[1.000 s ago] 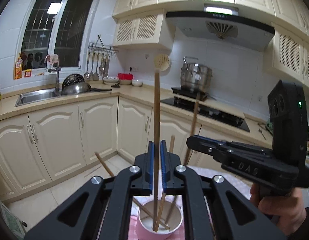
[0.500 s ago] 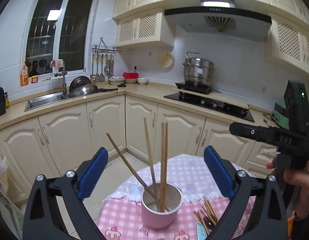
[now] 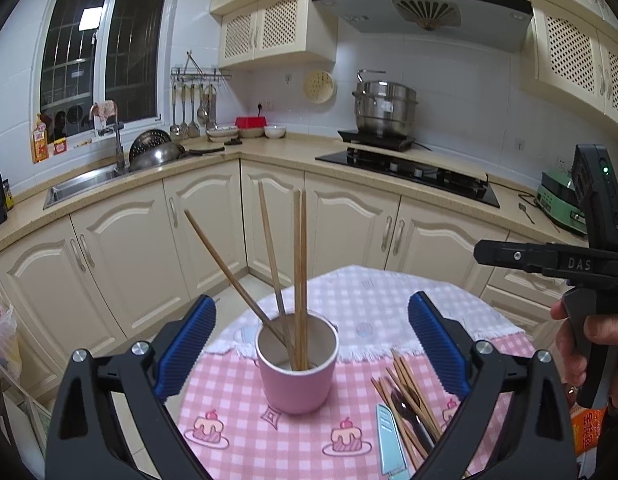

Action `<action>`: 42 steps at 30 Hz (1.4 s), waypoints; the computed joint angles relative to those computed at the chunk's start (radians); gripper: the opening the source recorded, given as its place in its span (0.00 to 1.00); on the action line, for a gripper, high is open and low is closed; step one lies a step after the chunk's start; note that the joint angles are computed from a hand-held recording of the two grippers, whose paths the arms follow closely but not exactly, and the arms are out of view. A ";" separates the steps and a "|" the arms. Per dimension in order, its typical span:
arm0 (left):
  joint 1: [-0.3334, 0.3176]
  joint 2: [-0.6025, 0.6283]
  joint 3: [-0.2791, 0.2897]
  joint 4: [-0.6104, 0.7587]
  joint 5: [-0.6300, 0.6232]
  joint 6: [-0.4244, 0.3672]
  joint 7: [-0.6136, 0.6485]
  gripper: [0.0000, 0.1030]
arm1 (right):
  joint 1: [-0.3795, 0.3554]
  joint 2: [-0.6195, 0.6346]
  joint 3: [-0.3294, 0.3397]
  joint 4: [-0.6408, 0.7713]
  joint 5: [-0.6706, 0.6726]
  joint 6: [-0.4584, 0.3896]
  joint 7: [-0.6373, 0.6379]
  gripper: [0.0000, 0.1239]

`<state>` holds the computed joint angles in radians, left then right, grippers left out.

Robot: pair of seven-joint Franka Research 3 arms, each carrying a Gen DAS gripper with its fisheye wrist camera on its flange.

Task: Organize utensils
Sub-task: 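Move both tools back down to the remaining utensils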

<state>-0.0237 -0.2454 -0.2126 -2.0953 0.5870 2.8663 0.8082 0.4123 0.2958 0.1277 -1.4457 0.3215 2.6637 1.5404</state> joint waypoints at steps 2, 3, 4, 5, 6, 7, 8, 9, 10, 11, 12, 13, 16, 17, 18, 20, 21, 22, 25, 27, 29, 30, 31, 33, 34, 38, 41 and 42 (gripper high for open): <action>-0.017 0.000 0.008 -0.009 -0.027 -0.010 0.027 0.92 | 0.001 -0.014 -0.006 -0.023 -0.008 -0.011 0.008 0.78; -0.019 0.002 0.007 -0.008 -0.030 -0.017 0.030 0.92 | -0.002 -0.021 -0.005 -0.034 -0.007 -0.014 0.006 0.78; -0.023 0.002 0.006 -0.012 -0.035 -0.024 0.035 0.92 | -0.004 -0.031 -0.005 -0.052 -0.005 -0.018 0.005 0.78; -0.027 0.002 0.007 -0.016 -0.041 -0.028 0.041 0.92 | -0.005 -0.035 -0.007 -0.059 -0.007 -0.026 0.009 0.78; -0.034 0.003 0.009 -0.019 -0.053 -0.035 0.052 0.92 | -0.006 -0.038 -0.008 -0.066 -0.009 -0.035 0.013 0.78; -0.039 0.005 0.010 -0.021 -0.063 -0.043 0.061 0.92 | -0.009 -0.045 -0.009 -0.077 -0.006 -0.045 0.016 0.78; -0.043 0.007 0.011 -0.022 -0.071 -0.049 0.068 0.92 | -0.011 -0.047 -0.009 -0.082 -0.006 -0.052 0.018 0.78; -0.048 0.008 0.013 -0.024 -0.081 -0.060 0.077 0.92 | -0.011 -0.051 -0.012 -0.091 -0.011 -0.064 0.025 0.78; -0.054 0.010 0.015 -0.026 -0.093 -0.070 0.088 0.92 | -0.010 -0.054 -0.014 -0.097 -0.018 -0.074 0.032 0.78; -0.062 0.013 0.017 -0.028 -0.110 -0.086 0.102 0.92 | -0.011 -0.056 -0.016 -0.101 -0.024 -0.088 0.037 0.78; -0.066 0.018 0.015 -0.025 -0.117 -0.100 0.107 0.92 | -0.012 -0.057 -0.018 -0.105 -0.031 -0.110 0.045 0.78; -0.074 0.021 0.017 -0.025 -0.133 -0.113 0.120 0.92 | -0.011 -0.056 -0.020 -0.104 -0.039 -0.124 0.054 0.78; -0.103 0.037 0.026 -0.027 -0.194 -0.160 0.180 0.92 | -0.013 -0.057 -0.024 -0.121 -0.055 -0.167 0.072 0.78; -0.110 0.043 0.026 -0.028 -0.212 -0.175 0.198 0.92 | -0.014 -0.058 -0.025 -0.128 -0.060 -0.180 0.077 0.78; -0.120 0.056 0.027 -0.024 -0.234 -0.201 0.220 0.92 | -0.015 -0.059 -0.024 -0.136 -0.062 -0.186 0.079 0.78; -0.135 0.077 0.026 -0.017 -0.271 -0.238 0.258 0.92 | -0.020 -0.063 -0.023 -0.155 -0.057 -0.203 0.074 0.78; -0.140 0.087 0.025 -0.013 -0.284 -0.255 0.273 0.92 | -0.021 -0.065 -0.022 -0.161 -0.058 -0.207 0.073 0.78; -0.144 0.098 0.022 -0.006 -0.293 -0.275 0.283 0.92 | -0.021 -0.066 -0.023 -0.169 -0.062 -0.213 0.074 0.78; -0.157 0.132 0.017 0.011 -0.321 -0.321 0.319 0.92 | -0.023 -0.066 -0.022 -0.183 -0.061 -0.226 0.072 0.78; -0.162 0.153 0.012 0.025 -0.326 -0.348 0.327 0.92 | -0.024 -0.065 -0.021 -0.189 -0.058 -0.231 0.070 0.78; -0.167 0.173 0.009 0.040 -0.339 -0.373 0.339 0.92 | -0.022 -0.065 -0.022 -0.194 -0.065 -0.235 0.073 0.78; -0.168 0.181 0.008 0.046 -0.338 -0.383 0.338 0.92 | -0.022 -0.063 -0.022 -0.194 -0.067 -0.237 0.074 0.78; -0.169 0.188 0.007 0.052 -0.337 -0.393 0.339 0.92 | -0.022 -0.063 -0.022 -0.196 -0.068 -0.242 0.072 0.78; -0.172 0.203 0.005 0.062 -0.332 -0.412 0.338 0.92 | -0.022 -0.061 -0.022 -0.197 -0.069 -0.247 0.074 0.78; -0.172 0.211 0.005 0.069 -0.329 -0.422 0.336 0.92 | -0.022 -0.061 -0.023 -0.200 -0.069 -0.248 0.074 0.78; -0.175 0.239 0.004 0.087 -0.323 -0.450 0.338 0.92 | -0.025 -0.062 -0.024 -0.210 -0.069 -0.253 0.076 0.78; -0.179 0.256 0.002 0.097 -0.316 -0.464 0.341 0.92 | -0.024 -0.059 -0.026 -0.215 -0.076 -0.257 0.079 0.78; -0.180 0.259 0.002 0.097 -0.318 -0.459 0.341 0.92 | -0.024 -0.058 -0.026 -0.216 -0.078 -0.258 0.078 0.78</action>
<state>-0.2034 0.0136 -0.2106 -1.9985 0.2689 2.4071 1.1491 0.3880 0.2373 0.1019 -1.6612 0.2436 2.4056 1.6186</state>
